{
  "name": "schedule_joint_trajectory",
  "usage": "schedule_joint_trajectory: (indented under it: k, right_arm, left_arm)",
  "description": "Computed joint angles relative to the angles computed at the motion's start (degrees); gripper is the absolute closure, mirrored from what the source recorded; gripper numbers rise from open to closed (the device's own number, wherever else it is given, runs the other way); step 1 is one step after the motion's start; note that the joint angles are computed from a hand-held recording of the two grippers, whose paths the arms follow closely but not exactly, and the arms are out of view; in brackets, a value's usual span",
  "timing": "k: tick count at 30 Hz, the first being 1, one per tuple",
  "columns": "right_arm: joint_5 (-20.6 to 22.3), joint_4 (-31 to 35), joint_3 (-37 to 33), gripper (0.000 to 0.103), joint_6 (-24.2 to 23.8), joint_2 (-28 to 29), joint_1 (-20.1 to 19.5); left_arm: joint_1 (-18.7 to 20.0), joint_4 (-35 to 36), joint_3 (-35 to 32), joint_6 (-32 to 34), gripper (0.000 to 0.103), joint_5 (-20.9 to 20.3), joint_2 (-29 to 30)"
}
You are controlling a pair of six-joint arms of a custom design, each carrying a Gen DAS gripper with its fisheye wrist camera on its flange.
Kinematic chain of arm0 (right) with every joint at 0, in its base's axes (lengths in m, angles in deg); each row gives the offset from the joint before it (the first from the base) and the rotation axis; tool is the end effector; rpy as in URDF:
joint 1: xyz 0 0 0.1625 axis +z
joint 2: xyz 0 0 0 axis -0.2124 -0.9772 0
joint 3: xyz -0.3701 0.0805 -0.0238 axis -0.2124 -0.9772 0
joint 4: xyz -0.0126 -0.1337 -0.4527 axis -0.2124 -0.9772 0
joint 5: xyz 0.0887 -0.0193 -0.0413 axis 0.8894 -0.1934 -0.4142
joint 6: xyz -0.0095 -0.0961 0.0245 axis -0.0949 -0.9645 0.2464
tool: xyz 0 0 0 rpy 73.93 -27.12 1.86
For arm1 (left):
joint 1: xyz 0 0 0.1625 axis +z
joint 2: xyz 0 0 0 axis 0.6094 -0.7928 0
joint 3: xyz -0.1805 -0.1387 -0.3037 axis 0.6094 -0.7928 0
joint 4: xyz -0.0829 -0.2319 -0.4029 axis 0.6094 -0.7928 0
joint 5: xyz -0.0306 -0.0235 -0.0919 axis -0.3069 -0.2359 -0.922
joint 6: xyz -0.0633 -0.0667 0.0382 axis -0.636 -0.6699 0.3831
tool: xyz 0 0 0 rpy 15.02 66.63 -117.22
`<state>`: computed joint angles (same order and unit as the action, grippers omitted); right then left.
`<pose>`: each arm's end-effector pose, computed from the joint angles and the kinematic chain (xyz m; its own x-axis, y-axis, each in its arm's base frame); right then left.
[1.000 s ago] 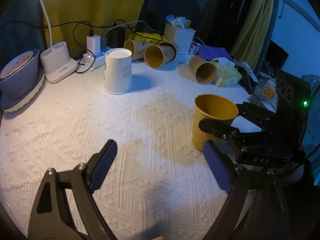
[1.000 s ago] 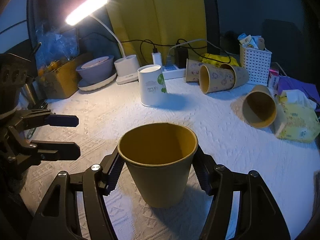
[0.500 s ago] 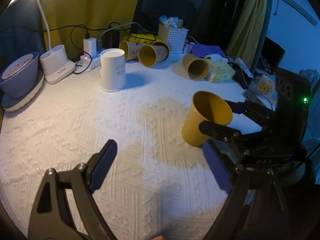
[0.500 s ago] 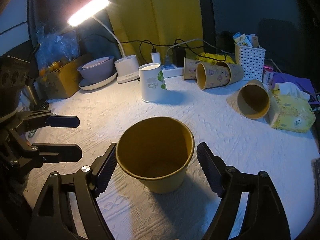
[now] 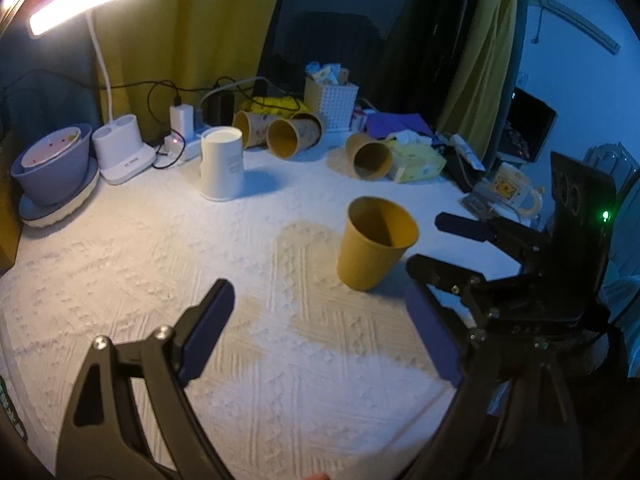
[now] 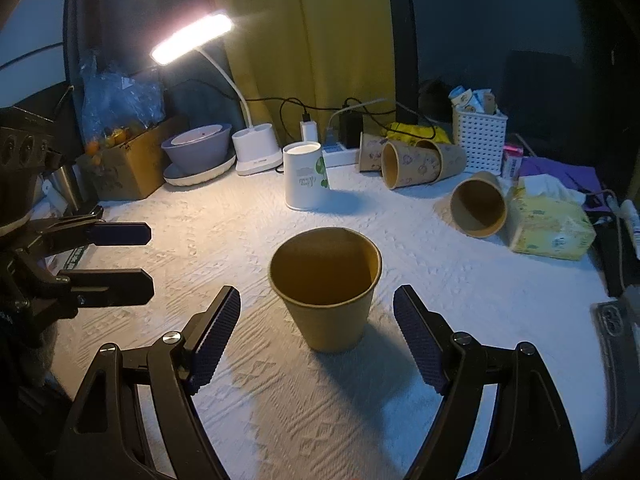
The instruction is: Flip cup upright
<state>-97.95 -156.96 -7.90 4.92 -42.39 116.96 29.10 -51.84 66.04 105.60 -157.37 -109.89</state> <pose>0.2850 -0.7184 0.1204 -0.7389 -0.2536 0.6242 -0.6416 0.5476 -0.5370 -0.1602 -0.7697 0.2954 -0.6958 0.5953 -0.4019 0.7168 0.6106 -0.3366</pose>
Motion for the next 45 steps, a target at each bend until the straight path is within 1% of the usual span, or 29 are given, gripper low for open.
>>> schedule_joint_trajectory:
  k: [6,10,13,19,22,25,30,32,33,39,45]
  right_arm:
    - [-1.92,-3.3,3.45,0.021,-1.1,-2.02,1.68]
    - [-3.87,-6.16,5.76,0.021,-1.42,-3.43,2.95]
    - [-5.56,-8.82,7.5,0.021,-1.15,-4.4,3.89]
    - [-8.93,-12.62,10.09,0.021,-3.03,-5.98,6.2]
    - [-10.95,-15.4,10.56,0.021,-4.79,-6.07,7.53]
    - [-12.39,-17.51,10.89,0.021,-4.96,-6.34,8.75]
    - [-14.03,-20.8,10.72,0.021,-6.55,-6.31,10.59]
    - [-14.03,-21.29,10.78,0.021,-6.87,-6.47,11.07]
    - [-14.03,-21.4,10.83,0.021,-6.93,-6.6,11.31]
    - [-15.02,-22.14,10.59,0.021,-6.82,-7.0,12.81]
    - [-16.48,-24.3,10.26,0.021,-8.48,-7.14,14.39]
  left_arm:
    - [-0.72,-3.42,4.72,-0.11,0.014,-1.69,-3.99]
    - [-1.79,-6.78,8.08,1.2,0.014,-1.0,-6.48]
    - [-2.48,-8.42,9.87,1.86,0.014,-1.31,-8.07]
    - [-3.72,-11.41,13.13,2.11,0.014,-1.84,-11.1]
    - [-4.29,-13.56,14.42,1.67,0.014,-1.0,-12.29]
    - [-5.31,-17.02,16.4,2.56,0.014,0.63,-13.76]
    - [-6.35,-20.87,18.24,3.65,0.014,1.13,-15.54]
    - [-6.92,-22.55,18.93,4.43,0.009,1.88,-16.08]
    - [-7.11,-23.24,19.22,4.7,0.008,2.05,-16.31]
    - [-8.01,-27.61,20.9,6.14,0.008,1.03,-18.13]
    - [-8.59,-31.56,21.66,6.44,0.008,0.24,-19.06]
